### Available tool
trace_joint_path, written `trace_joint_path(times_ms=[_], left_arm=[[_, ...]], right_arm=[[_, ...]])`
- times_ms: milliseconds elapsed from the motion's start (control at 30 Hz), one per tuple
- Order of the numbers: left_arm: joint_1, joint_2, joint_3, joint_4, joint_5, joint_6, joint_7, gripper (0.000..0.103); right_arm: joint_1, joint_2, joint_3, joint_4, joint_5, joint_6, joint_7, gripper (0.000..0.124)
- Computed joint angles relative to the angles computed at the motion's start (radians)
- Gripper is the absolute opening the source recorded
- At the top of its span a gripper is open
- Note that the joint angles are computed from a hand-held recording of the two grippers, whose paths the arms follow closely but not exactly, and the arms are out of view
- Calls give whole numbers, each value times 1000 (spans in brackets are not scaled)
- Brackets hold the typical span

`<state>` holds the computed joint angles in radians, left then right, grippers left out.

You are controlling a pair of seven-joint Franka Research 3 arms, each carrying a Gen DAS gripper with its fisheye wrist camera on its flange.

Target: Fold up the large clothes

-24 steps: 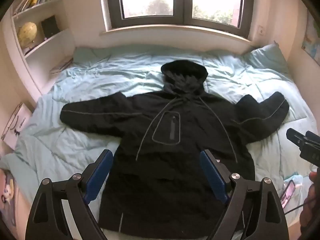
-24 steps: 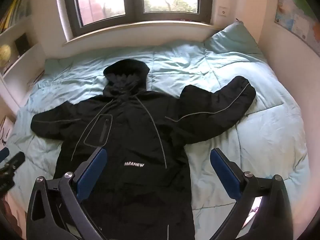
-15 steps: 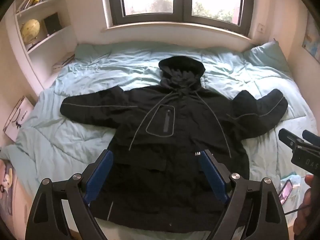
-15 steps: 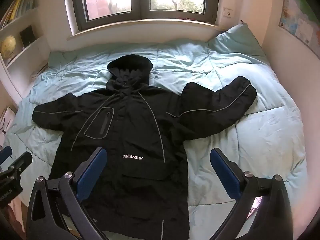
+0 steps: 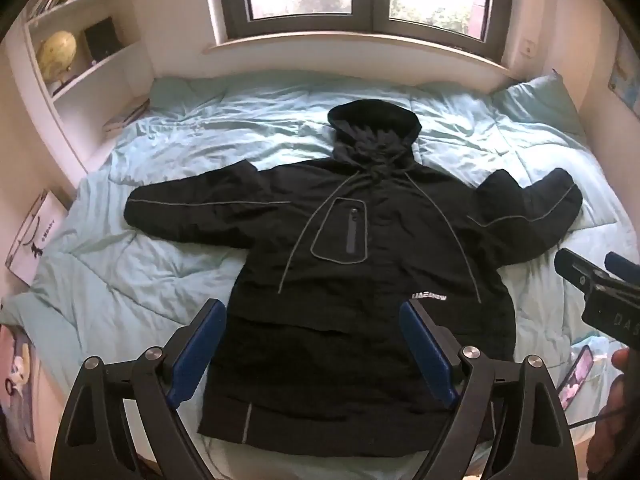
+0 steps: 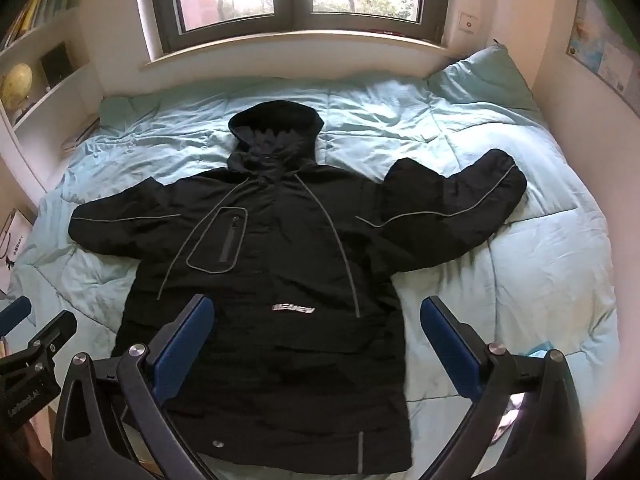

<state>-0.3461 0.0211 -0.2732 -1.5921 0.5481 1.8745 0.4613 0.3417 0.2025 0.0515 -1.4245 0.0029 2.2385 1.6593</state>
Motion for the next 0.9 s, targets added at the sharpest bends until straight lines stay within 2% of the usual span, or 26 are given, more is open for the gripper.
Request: trace_joint_path(times_ms=[467,900], left_arm=[[102,-160,45,-250,-123,248,172,89],[176,-222,86,-360,-201,386,339,89]], right_arm=[[97,21,9,44,-157,-72,212,103],[174,85,10,132,-251,-154,372,103]])
